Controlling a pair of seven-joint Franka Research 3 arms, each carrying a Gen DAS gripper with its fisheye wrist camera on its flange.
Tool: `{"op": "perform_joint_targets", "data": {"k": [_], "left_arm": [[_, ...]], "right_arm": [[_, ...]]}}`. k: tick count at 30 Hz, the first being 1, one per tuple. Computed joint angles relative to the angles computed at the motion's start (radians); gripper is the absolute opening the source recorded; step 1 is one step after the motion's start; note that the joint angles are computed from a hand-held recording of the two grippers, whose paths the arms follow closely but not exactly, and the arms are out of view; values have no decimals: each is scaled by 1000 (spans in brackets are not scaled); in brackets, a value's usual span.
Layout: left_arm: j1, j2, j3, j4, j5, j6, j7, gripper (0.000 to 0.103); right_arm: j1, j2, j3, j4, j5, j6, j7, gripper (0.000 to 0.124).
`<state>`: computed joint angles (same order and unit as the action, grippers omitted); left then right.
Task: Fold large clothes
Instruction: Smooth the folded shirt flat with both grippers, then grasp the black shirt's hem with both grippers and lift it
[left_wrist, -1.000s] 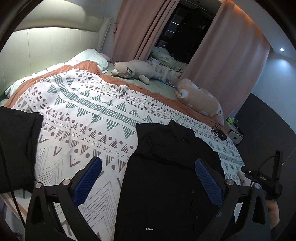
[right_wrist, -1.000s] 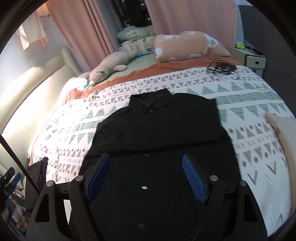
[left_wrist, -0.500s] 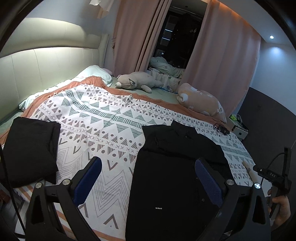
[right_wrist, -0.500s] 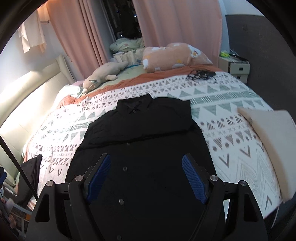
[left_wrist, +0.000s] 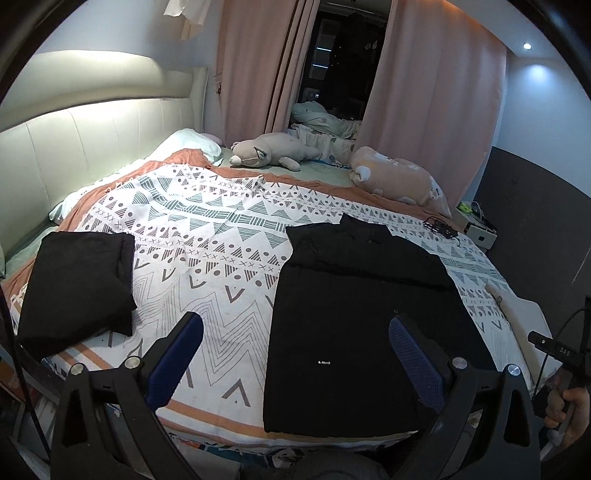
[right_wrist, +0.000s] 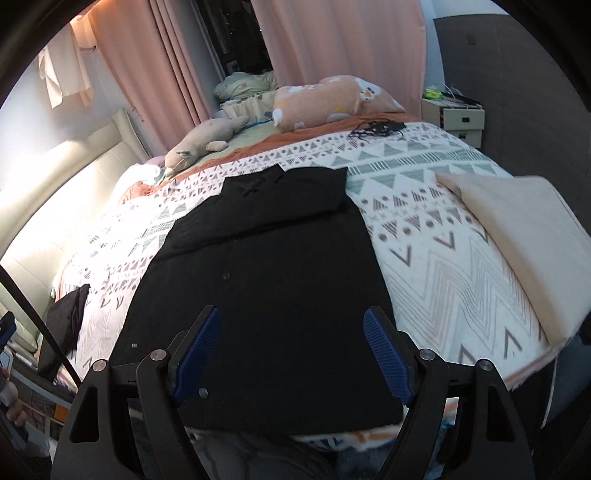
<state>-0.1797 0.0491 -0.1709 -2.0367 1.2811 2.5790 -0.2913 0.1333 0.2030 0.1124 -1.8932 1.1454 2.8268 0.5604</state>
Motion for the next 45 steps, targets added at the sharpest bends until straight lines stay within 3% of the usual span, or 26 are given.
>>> {"op": "perform_joint_targets", "data": {"k": [5, 12, 16, 21, 23, 25, 30, 33, 34, 37, 39, 41, 45], "left_arm": [[9, -6, 5, -48, 34, 61, -64, 103], [27, 71, 31, -66, 20, 189, -84, 102], [37, 124, 61, -77, 31, 301, -139, 89], [34, 200, 111, -56, 62, 433, -208, 86], [29, 230, 132, -44, 70, 470, -238, 81], [34, 260, 139, -39, 11, 501, -202, 70], [-7, 340, 224, 3, -16, 617, -237, 70], [6, 385, 222, 24, -81, 682, -181, 61], [-16, 401, 253, 32, -91, 720, -186, 59], [-187, 453, 457, 26, -225, 900, -148, 59], [-236, 471, 511, 3, -333, 979, -79, 59], [-221, 478, 495, -4, -371, 1007, -51, 59], [-117, 474, 379, 19, -319, 932, -63, 57]], "right_arm": [[-33, -31, -15, -63, 104, -59, -60, 78], [-54, -20, -50, -97, 134, -124, -55, 78], [-72, 22, -58, -77, 111, -167, -17, 78], [-102, 83, -51, -36, 93, -229, 36, 77], [-116, 114, -46, -8, 86, -264, 58, 71], [-132, 150, -38, 23, 95, -293, 73, 63], [-152, 227, -24, 95, 54, -324, 142, 55], [-161, 259, -13, 122, 36, -321, 182, 54], [-169, 263, -4, 123, 42, -328, 183, 54], [-226, 281, 29, 145, 109, -452, 137, 48], [-245, 281, 35, 144, 151, -506, 92, 48], [-252, 287, 32, 153, 176, -545, 62, 48], [-227, 329, 14, 195, 147, -532, 114, 48]]}}
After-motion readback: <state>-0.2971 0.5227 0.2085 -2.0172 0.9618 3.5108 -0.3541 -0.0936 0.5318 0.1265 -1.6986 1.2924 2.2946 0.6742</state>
